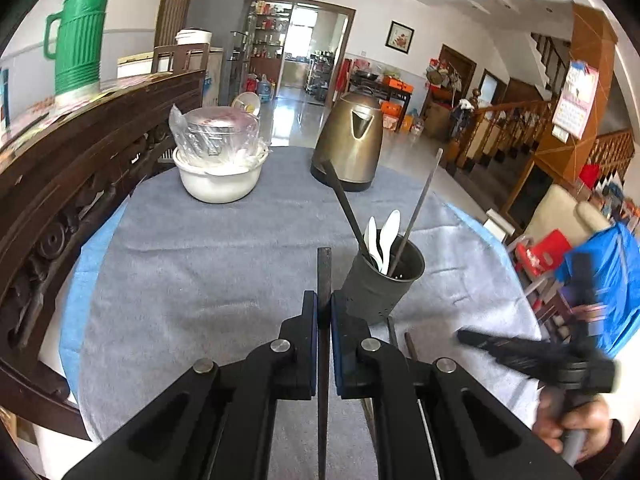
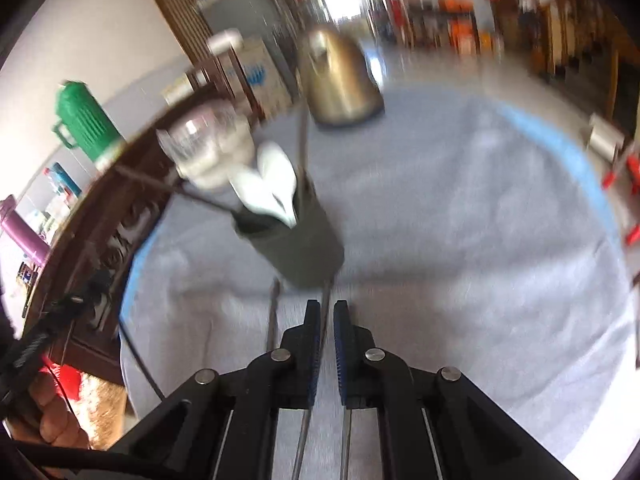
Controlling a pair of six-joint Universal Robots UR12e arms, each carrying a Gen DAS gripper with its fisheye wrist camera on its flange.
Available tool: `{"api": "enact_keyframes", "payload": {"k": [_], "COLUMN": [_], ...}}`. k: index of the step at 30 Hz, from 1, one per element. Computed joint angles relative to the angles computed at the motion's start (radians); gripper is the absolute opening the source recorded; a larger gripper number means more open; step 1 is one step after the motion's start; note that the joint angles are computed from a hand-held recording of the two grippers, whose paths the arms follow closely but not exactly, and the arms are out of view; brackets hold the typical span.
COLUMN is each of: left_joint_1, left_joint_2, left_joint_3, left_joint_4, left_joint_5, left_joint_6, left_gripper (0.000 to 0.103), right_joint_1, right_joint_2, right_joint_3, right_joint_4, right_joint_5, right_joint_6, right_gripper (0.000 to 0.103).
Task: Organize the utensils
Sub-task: 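Lift both held chopsticks upright and carry them above the grey cup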
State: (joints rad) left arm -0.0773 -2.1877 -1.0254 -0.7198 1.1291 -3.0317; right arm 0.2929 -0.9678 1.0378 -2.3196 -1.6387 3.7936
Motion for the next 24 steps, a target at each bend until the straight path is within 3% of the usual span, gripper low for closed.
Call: {"api": "enact_keyframes", "payload": {"k": [4, 8, 12, 16, 20, 24], "left_joint_1": [0.007, 0.016, 0.02, 0.023, 0.025, 0.028], "left_joint_2": [0.032, 0.06, 0.079, 0.092, 0.096, 0.098], "left_joint_3": [-0.052, -0.094, -0.126, -0.153, -0.158, -0.162], "left_joint_4": [0.061, 0.104, 0.148, 0.185, 0.191, 0.196], "left_joint_5": [-0.01, -0.022, -0.019, -0.03, -0.034, -0.029], "left_joint_6": [0.01, 0.029, 0.046, 0.057, 0.053, 0.045], "left_gripper": [0.007, 0.007, 0.007, 0.007, 0.007, 0.007], "right_joint_1": [-0.013, -0.011, -0.001, 0.006, 0.017, 0.027], "right_joint_2": [0.065, 0.124, 0.191, 0.216, 0.243, 0.211], "right_joint_3": [-0.096, -0.191, -0.315, -0.358, -0.411, -0.36], "right_joint_4": [0.208, 0.335, 0.484, 0.509, 0.555, 0.474], "right_joint_5": [0.054, 0.054, -0.002, -0.033, -0.081, -0.101], "right_joint_6": [-0.016, -0.049, -0.064, -0.097, -0.139, -0.116], "right_gripper": [0.016, 0.016, 0.017, 0.017, 0.007, 0.007]}}
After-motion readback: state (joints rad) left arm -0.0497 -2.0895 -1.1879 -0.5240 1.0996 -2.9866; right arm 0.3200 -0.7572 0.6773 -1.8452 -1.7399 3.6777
